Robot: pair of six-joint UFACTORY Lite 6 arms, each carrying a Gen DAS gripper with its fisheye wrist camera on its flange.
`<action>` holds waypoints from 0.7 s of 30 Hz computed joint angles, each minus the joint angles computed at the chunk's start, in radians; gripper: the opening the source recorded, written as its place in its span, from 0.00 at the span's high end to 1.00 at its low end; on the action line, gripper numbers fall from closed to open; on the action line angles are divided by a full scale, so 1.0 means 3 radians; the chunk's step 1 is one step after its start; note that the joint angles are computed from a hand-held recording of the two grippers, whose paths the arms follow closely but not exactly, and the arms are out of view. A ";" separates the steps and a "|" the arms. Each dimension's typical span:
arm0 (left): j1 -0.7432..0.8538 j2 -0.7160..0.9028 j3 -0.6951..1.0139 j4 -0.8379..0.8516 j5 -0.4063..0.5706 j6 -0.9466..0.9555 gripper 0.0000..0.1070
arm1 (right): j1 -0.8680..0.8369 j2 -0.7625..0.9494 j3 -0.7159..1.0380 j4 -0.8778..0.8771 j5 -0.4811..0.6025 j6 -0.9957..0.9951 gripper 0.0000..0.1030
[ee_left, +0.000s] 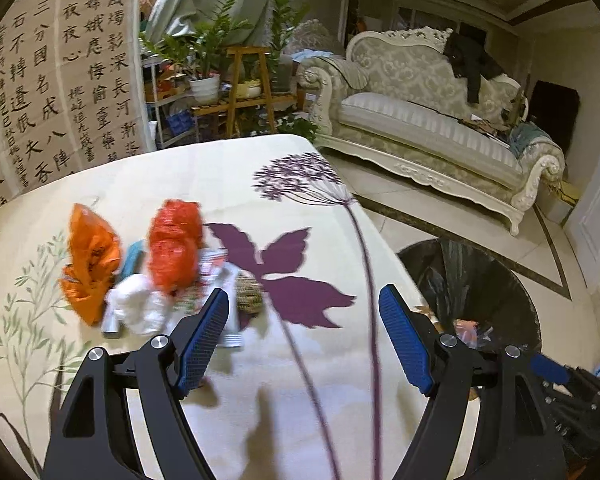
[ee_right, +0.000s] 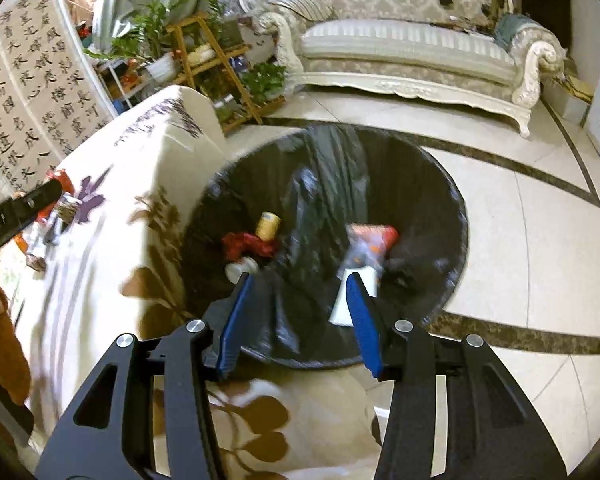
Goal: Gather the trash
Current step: 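Move both open tools back over the table items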
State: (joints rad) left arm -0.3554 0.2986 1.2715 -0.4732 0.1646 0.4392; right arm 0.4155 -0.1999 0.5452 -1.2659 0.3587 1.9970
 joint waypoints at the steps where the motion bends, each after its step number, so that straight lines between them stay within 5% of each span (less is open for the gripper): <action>1: 0.0048 -0.0035 -0.0034 -0.0045 0.0000 0.0061 0.30 | 0.0038 0.0047 0.0080 -0.0013 0.0012 0.0002 0.55; 14: 0.0737 -0.0226 -0.0335 -0.0255 0.0040 0.0466 0.30 | 0.0493 0.1112 0.1337 -0.0042 -0.0079 -0.0152 0.55; 21: 0.1065 -0.0184 -0.0367 -0.0599 0.0096 0.0913 0.30 | 0.0710 0.1865 0.2314 0.0660 -0.0074 -0.1052 0.55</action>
